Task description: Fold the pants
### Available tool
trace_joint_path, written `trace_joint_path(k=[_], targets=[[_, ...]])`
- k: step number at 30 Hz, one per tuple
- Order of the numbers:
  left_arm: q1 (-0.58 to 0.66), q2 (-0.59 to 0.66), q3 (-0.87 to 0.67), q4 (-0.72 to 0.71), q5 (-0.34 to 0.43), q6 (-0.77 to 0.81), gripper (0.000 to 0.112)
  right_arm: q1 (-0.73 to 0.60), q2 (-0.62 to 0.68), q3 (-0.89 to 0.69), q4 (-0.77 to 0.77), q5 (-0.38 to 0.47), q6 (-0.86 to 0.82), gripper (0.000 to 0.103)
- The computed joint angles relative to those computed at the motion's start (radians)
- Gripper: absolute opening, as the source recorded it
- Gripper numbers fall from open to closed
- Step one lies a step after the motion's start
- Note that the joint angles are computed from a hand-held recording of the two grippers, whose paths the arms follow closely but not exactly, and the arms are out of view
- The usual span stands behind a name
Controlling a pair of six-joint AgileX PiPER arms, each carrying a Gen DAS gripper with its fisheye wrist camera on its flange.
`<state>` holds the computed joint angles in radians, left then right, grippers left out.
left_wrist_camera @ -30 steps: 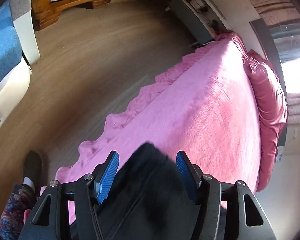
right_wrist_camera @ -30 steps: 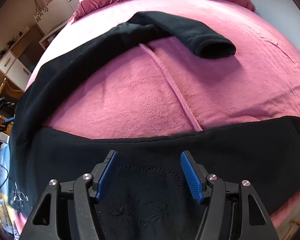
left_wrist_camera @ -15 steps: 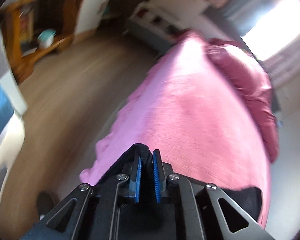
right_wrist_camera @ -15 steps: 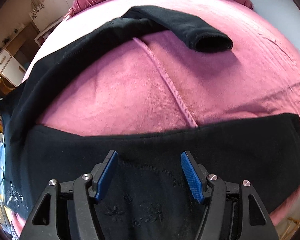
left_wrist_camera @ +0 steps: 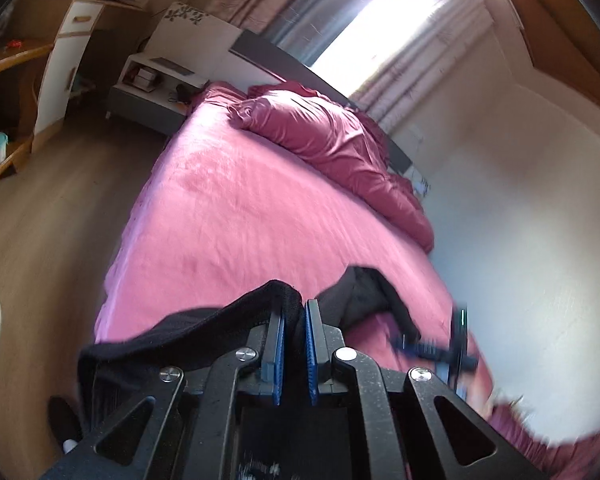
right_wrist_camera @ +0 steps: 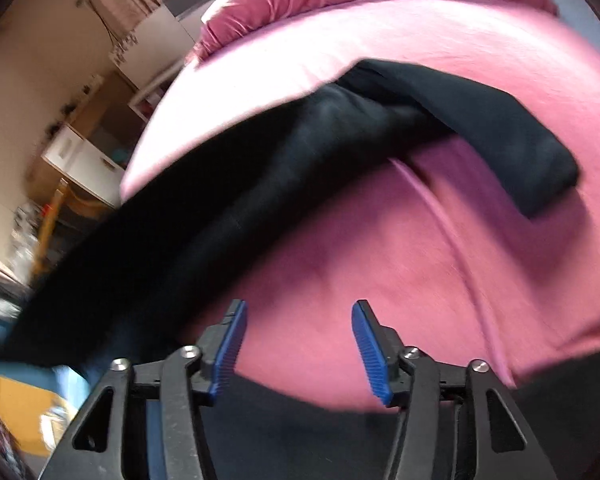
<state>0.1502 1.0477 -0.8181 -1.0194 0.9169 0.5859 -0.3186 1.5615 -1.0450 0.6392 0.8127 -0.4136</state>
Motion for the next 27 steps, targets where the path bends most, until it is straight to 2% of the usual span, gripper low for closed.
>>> trace_joint_path(k=[1, 4, 7, 9, 11, 13, 14, 15, 16, 17, 21, 23, 24, 27], targets=[[0.012, -0.035, 0.03, -0.003, 0.034, -0.003, 0.009, 0.012, 0.029, -0.044, 0.01, 0.001, 0.025, 0.053], [-0.023, -0.091, 0.074, 0.03, 0.022, -0.038, 0.008, 0.044, 0.117, -0.192, 0.021, 0.024, 0.102, 0.053], [0.046, -0.131, 0.113, 0.007, 0.095, 0.006, 0.008, 0.104, 0.229, -0.366, -0.061, 0.041, 0.242, 0.053], [0.038, -0.154, 0.124, 0.018, 0.095, 0.002, 0.008, 0.139, 0.313, -0.48, -0.128, 0.063, 0.329, 0.052], [0.064, -0.167, 0.136, 0.012, 0.131, 0.025, 0.008, 0.172, 0.396, -0.59, -0.185, 0.088, 0.407, 0.051], [0.068, -0.177, 0.147, 0.026, 0.144, 0.035, 0.007, 0.193, 0.43, -0.649, -0.239, 0.125, 0.461, 0.046], [0.086, -0.18, 0.153, 0.027, 0.171, 0.049, 0.007, 0.206, 0.468, -0.698, -0.279, 0.152, 0.492, 0.038], [0.082, -0.18, 0.153, 0.035, 0.171, 0.052, 0.007, 0.216, 0.504, -0.748, -0.314, 0.188, 0.516, 0.026], [0.08, -0.178, 0.151, 0.046, 0.171, 0.055, 0.007, 0.221, 0.529, -0.774, -0.342, 0.211, 0.531, 0.019], [0.087, -0.173, 0.149, 0.05, 0.177, 0.058, 0.007, 0.224, 0.535, -0.775, -0.354, 0.214, 0.529, 0.009], [0.143, -0.067, 0.103, 0.045, 0.145, 0.047, 0.007, 0.2, 0.477, -0.698, -0.313, 0.179, 0.454, 0.007], [0.129, 0.039, 0.027, 0.082, 0.073, 0.002, 0.007, 0.168, 0.431, -0.662, -0.262, 0.157, 0.418, 0.007], [0.12, 0.102, -0.026, 0.1, 0.023, -0.024, 0.007, 0.14, 0.409, -0.65, -0.215, 0.15, 0.381, 0.007], [0.114, 0.27, -0.201, 0.128, -0.059, -0.11, 0.007, 0.077, 0.283, -0.535, -0.042, 0.106, 0.231, 0.007]])
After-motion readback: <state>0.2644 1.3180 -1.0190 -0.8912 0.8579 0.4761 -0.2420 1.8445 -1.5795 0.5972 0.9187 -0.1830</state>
